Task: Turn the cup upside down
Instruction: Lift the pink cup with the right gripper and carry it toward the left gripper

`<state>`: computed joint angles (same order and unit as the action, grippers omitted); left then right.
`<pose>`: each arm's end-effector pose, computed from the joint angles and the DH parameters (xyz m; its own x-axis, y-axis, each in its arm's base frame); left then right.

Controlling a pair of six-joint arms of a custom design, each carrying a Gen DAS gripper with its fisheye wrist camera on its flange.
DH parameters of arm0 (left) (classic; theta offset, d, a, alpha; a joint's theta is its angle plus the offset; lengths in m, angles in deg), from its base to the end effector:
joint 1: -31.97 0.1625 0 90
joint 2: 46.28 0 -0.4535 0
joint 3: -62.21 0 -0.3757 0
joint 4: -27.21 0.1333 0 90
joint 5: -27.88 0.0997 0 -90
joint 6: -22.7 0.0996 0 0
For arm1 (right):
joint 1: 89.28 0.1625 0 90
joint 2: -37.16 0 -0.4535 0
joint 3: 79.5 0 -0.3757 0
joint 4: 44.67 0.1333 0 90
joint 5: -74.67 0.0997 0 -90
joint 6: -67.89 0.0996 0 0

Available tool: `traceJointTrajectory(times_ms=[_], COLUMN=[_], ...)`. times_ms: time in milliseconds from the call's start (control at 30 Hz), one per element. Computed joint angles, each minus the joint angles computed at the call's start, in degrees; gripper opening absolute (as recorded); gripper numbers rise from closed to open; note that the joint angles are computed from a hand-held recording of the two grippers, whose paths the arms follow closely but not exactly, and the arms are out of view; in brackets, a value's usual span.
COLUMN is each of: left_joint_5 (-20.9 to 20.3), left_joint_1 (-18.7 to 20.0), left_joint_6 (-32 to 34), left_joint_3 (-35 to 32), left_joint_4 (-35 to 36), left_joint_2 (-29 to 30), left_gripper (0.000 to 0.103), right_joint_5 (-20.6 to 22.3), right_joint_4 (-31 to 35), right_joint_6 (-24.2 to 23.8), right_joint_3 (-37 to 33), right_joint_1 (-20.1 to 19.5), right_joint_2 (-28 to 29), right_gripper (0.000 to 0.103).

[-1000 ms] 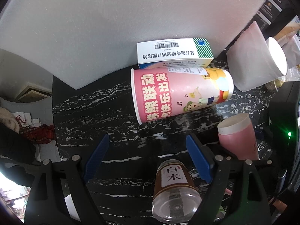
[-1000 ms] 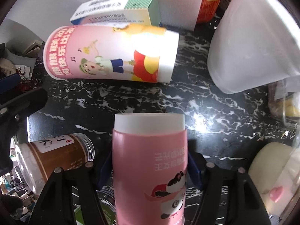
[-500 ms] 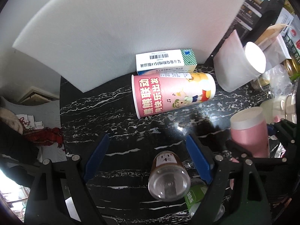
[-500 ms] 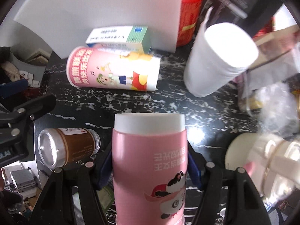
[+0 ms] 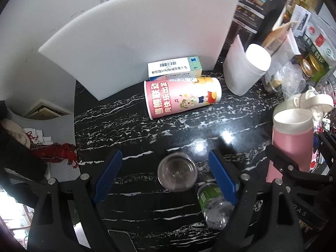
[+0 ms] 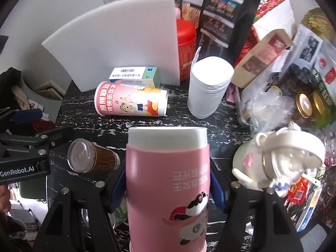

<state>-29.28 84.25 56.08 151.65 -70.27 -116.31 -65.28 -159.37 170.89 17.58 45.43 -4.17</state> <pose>-0.2125 -0.5809 0.3614 -0.1684 0.9291 -0.3293 0.8278 0.3147 0.4645 0.4657 -0.3894 0.0451 -0.5469 0.7582 0.3550 0.3105 0.5775 -0.7550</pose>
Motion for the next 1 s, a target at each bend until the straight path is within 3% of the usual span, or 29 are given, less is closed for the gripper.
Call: traceJointTrajectory(times_ms=[167,400,500,567,733,900,1000], left_joint_5=[-0.7,-0.8,-0.3,0.1,0.8,0.6,0.9], left_joint_1=[-0.6,-1.2,-1.5,-1.6,-1.9,-2.0,-2.2], left_joint_6=[0.1,-0.1,-0.1,0.0,-0.2,-0.4,0.2], left_joint_3=[0.6,2.6,3.9,4.6,7.1,9.3,10.7], left_joint_4=[1.9,4.5,4.3,4.0,3.6,2.5,1.5], left_joint_2=[-2.5,-6.2,-7.5,-7.8,-9.5,-10.6,-11.2], left_gripper=[0.084,0.084,0.084,0.084,0.084,0.084,0.084], right_joint_5=[-3.4,-7.7,-8.1,-8.3,-7.9,-7.7,-8.1], right_joint_4=[9.6,27.8,33.2,41.9,55.5,61.7,58.5], right_joint_6=[7.7,22.2,27.9,35.1,46.3,52.1,51.4], right_joint_3=[-3.8,-11.0,-12.6,-15.7,-21.0,-23.4,-21.5], right_joint_1=[2.9,6.0,6.7,7.3,7.8,7.5,7.2], right_joint_2=[2.0,6.9,8.8,11.2,15.9,19.1,19.1], right_gripper=[0.069,0.069,0.069,0.069,0.069,0.069,0.069])
